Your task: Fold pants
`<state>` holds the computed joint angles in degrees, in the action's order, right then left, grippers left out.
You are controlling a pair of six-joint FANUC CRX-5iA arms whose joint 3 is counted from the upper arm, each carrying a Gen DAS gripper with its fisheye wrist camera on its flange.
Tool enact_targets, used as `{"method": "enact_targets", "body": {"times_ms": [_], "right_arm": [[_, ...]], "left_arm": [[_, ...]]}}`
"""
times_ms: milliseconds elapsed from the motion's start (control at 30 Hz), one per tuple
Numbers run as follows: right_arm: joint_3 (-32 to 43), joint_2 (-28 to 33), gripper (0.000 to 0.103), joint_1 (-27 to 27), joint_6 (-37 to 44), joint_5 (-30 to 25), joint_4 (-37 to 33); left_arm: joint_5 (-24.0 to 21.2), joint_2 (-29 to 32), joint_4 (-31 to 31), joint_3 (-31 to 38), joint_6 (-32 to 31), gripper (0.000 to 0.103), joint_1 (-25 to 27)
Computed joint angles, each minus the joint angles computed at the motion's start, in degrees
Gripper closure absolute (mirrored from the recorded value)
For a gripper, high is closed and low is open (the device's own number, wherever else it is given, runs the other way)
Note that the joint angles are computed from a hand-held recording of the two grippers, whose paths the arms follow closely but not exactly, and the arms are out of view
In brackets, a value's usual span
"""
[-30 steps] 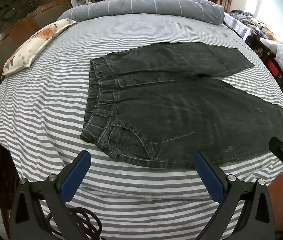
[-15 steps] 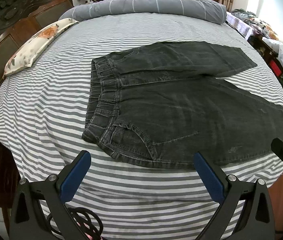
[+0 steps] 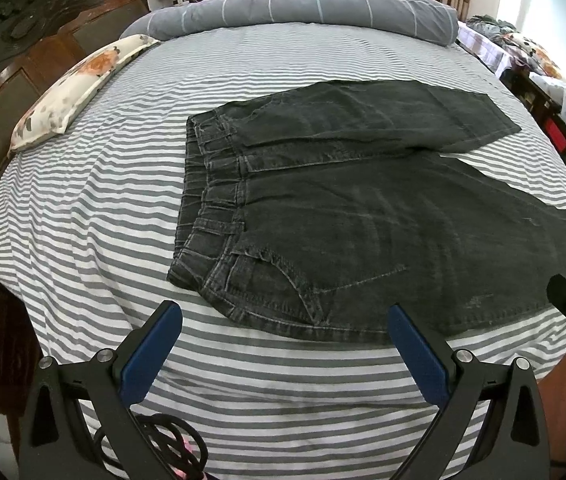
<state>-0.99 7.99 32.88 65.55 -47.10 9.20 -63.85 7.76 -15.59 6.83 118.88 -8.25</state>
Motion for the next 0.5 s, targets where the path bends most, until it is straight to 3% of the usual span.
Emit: {"method": "enact_targets", "body": {"times_ms": [500], "right_arm": [[2.3,1.5,0.003,0.0,0.3,-0.4,-0.2]], "left_arm": [[-0.2,1.6,-0.5,1.8,-0.9,0.001,0.1]]}}
